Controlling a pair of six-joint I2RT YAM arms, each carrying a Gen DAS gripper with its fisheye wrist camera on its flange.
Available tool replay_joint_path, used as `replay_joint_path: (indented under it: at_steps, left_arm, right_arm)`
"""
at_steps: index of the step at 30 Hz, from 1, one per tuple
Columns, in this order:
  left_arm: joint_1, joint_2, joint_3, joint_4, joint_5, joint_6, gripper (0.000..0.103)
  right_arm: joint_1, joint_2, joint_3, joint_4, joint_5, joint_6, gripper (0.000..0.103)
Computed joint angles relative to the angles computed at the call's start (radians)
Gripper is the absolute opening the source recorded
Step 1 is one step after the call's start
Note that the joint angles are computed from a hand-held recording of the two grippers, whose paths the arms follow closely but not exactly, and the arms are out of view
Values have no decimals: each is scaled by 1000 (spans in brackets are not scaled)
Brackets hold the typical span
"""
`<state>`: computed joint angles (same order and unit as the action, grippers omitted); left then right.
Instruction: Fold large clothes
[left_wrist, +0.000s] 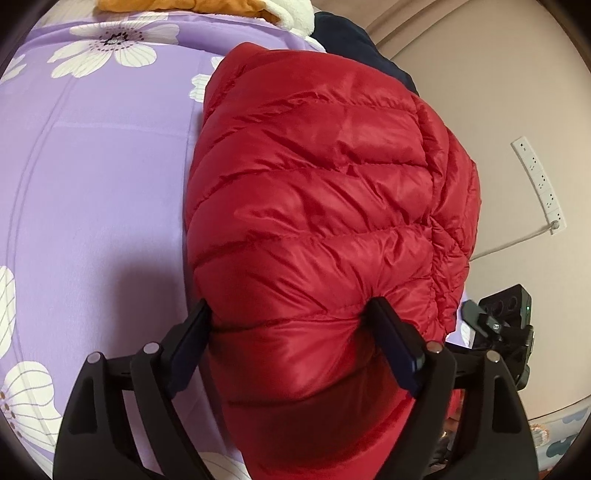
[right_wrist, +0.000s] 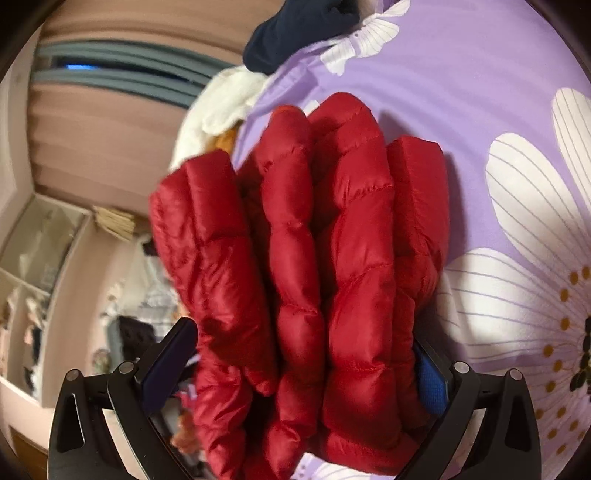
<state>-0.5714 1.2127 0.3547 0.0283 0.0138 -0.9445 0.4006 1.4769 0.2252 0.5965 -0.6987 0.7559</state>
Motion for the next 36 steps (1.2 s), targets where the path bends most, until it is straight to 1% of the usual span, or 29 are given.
replay_joint_path:
  at_steps: [2, 7, 8, 16, 21, 28, 32, 36]
  left_arm:
    - [-13, 21, 22, -10, -17, 5, 87]
    - [-28, 49, 50, -26, -40, 14, 88]
    - [-18, 34, 40, -31, -34, 24, 88]
    - [-6, 59, 37, -8, -33, 45, 91]
    - [14, 78, 25, 28, -19, 59, 95]
    - [28, 76, 2, 53, -4, 62, 96]
    - [3, 66, 11, 28, -40, 50, 95]
    - [-58, 61, 41, -24, -115, 43, 90]
  right_arm:
    - [6, 31, 20, -15, 25, 4, 103]
    - [-4, 122, 47, 28, 19, 23, 103]
    - [-6, 135, 50, 35, 17, 27, 103]
    - [-3, 155, 58, 35, 11, 22, 103]
    - [-17, 190, 74, 42, -10, 13, 103]
    - [-16, 184, 71, 44, -6, 7, 103]
    - [11, 158, 60, 51, 29, 22, 102]
    - [36, 116, 48, 36, 58, 13, 96]
